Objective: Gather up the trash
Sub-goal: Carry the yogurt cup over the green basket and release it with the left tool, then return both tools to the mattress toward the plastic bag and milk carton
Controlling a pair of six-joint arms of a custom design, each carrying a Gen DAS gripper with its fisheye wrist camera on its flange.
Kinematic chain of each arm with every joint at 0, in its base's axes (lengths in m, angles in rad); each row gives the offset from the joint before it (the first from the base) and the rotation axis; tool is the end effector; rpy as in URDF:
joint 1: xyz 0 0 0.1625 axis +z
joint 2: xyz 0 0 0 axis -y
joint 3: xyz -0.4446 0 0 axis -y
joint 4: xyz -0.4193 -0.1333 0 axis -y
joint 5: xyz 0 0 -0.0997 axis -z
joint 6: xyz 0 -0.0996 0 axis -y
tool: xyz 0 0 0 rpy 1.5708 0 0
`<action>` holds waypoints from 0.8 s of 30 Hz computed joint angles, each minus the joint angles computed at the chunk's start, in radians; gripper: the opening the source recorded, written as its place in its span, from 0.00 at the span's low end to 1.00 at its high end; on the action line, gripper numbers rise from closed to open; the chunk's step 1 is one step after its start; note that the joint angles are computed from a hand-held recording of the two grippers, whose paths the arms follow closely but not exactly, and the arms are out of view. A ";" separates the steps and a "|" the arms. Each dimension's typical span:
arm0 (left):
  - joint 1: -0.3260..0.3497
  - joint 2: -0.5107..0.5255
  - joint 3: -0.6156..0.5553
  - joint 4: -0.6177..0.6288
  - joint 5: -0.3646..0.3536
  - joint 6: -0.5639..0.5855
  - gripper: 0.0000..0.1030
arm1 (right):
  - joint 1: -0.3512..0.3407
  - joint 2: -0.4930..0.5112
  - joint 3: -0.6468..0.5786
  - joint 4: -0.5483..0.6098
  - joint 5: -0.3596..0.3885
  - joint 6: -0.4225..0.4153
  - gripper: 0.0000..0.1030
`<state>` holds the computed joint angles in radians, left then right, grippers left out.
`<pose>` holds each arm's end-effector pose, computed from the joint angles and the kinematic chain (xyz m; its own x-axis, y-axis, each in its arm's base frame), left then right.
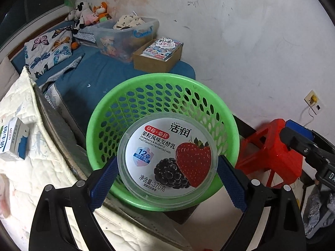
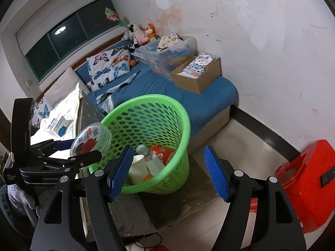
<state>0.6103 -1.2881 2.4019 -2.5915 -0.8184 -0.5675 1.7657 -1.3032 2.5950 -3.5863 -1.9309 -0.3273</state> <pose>-0.2137 -0.3951 0.1315 -0.7475 0.2285 -0.6237 0.4911 0.8223 -0.2874 0.1679 -0.3434 0.1844 -0.8655 -0.1912 0.4629 -0.4471 0.7115 -0.5421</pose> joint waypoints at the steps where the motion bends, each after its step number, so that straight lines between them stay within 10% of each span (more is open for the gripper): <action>1: 0.004 0.001 -0.002 -0.006 -0.005 0.006 0.88 | 0.000 -0.001 0.001 -0.001 -0.001 0.000 0.68; 24: -0.147 -0.312 0.109 0.219 0.097 -0.173 0.88 | 0.116 0.034 -0.008 0.009 -0.014 0.019 0.68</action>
